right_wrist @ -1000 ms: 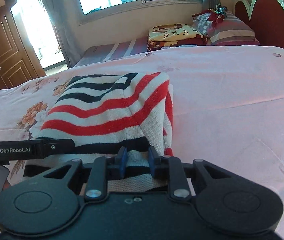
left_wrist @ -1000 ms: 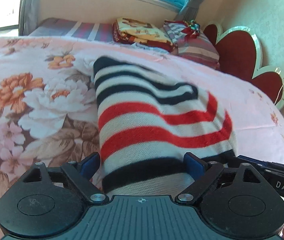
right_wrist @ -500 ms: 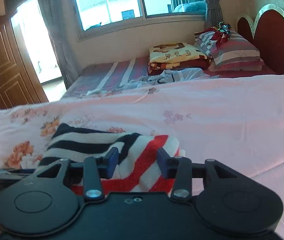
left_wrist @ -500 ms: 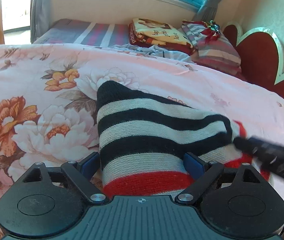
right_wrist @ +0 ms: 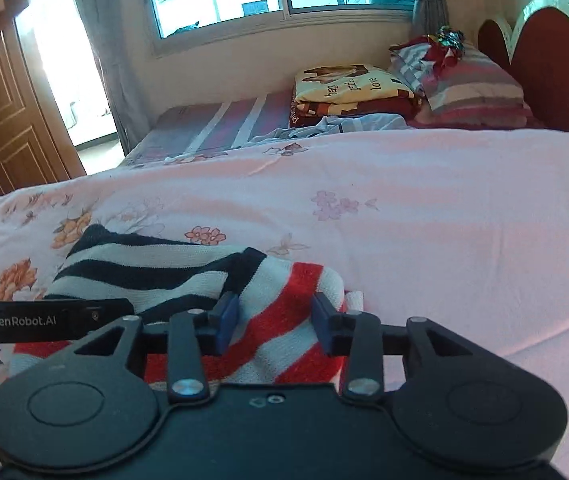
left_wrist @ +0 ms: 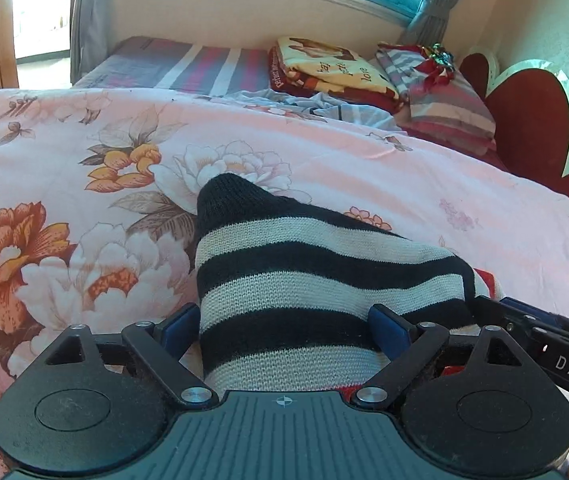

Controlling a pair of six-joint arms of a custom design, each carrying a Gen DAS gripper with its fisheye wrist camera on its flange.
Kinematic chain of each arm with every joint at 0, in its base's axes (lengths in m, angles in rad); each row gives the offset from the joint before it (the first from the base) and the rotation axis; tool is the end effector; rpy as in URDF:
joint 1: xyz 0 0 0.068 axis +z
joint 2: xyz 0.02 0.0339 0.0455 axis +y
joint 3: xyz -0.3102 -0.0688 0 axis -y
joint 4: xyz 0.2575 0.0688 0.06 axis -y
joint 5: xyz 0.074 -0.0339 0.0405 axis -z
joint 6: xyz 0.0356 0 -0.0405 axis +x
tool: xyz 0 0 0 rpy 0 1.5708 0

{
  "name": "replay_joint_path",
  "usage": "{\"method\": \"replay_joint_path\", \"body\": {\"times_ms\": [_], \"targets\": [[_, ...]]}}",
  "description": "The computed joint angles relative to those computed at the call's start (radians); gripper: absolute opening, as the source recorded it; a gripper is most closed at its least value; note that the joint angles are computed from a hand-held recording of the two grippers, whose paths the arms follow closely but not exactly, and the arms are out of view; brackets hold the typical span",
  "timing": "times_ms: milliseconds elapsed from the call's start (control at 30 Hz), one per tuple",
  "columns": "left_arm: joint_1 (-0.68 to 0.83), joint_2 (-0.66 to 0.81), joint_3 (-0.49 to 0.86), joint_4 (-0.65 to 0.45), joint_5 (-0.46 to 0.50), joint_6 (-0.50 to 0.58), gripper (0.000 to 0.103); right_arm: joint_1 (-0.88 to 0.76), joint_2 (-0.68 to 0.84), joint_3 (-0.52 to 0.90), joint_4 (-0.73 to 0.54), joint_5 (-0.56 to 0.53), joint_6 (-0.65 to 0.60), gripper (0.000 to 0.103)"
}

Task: Fold small clothes
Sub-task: 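Open the right gripper and press the folded bundle with both grippers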

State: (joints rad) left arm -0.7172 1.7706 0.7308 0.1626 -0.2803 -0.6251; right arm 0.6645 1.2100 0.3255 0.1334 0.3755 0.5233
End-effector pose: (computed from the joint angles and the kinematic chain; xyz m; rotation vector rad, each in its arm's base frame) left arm 0.2573 -0.2114 0.1427 -0.0118 2.4208 -0.2763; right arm 0.1642 0.1121 0.1694 0.0266 2.2658 0.1934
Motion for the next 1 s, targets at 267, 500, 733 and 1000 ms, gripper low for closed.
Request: {"method": "replay_joint_path", "body": {"times_ms": [267,500,733,1000], "targets": [[-0.056,-0.072,-0.054,-0.032,-0.042,-0.021,0.091,0.083,-0.124,0.019,-0.137,0.060,0.082,0.041],[-0.177,-0.181,-0.178,-0.006,-0.113,-0.078,0.091,0.519,-0.304,0.024,-0.443,0.398,0.347,0.041],[-0.282,-0.225,-0.203,-0.055,-0.197,-0.121,0.091,0.734,-0.182,0.044,-0.671,0.487,0.652,0.040],[-0.352,-0.278,-0.205,-0.132,-0.237,-0.135,0.091,0.904,-0.175,0.109,-0.913,0.544,0.934,0.041]]}}
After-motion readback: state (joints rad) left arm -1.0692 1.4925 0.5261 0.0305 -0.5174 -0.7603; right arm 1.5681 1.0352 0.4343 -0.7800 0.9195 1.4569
